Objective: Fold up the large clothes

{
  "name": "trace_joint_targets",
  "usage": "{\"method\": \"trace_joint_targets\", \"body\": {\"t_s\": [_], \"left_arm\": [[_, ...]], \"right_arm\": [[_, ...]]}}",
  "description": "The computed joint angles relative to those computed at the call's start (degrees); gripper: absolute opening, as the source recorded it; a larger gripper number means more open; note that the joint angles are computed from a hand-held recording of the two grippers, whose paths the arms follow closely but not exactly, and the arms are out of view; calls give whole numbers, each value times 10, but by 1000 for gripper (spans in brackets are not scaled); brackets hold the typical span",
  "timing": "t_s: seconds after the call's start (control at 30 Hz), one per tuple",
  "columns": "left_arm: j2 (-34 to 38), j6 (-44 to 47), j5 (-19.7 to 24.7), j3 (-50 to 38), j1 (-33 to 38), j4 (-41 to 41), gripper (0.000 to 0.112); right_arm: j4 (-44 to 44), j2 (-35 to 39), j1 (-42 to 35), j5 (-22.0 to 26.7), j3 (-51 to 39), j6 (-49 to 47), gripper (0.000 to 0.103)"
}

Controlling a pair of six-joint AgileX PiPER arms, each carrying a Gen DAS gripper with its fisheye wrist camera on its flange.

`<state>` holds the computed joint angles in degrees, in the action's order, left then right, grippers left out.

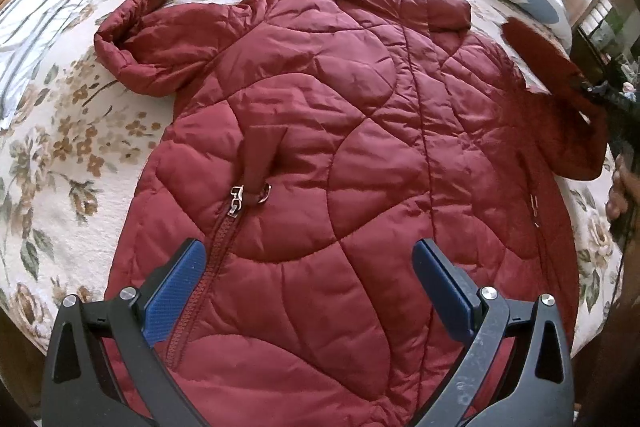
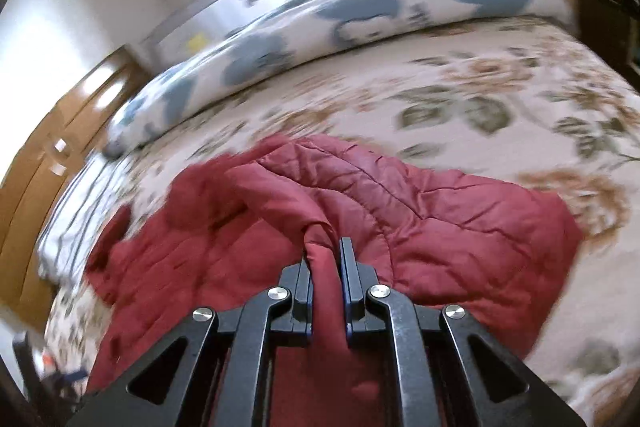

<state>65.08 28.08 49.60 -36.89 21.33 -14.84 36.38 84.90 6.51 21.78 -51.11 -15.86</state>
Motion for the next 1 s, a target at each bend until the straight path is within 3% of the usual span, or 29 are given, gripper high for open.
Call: {"method": "trace_joint_targets", "body": {"t_s": [0.37,0.47,0.53,0.6,0.77,0.83,0.9,0.97,1.0], "left_arm": [[52,140,32,-36,80,-94,103],[106,180,71,-74,111,-141,103],[149,193,71,-100,108,-165,103],[206,178,62,-138,84,-160,103],[346,136,94,-248,48,-174,103],[375,112,81,-274,33,-180,103],[378,111,64,-280,16,-181,93],[380,115,54,-283,-1,-178,76],[384,122,56,-285,-3,-182,63]], "right_arm": [[127,75,174,-9,-18,-146,10],[135,86,209,-16,-21,-166,10],[143,97,230,-14,-28,-188,10],[121,105,262,-28,-31,-182,11],[12,121,311,-41,-44,-94,15],[-37,125,322,-45,-48,-47,15],[-26,125,319,-44,-46,-55,16],[1,128,312,-41,-47,-77,16],[15,129,308,-38,-47,-88,17]]}}
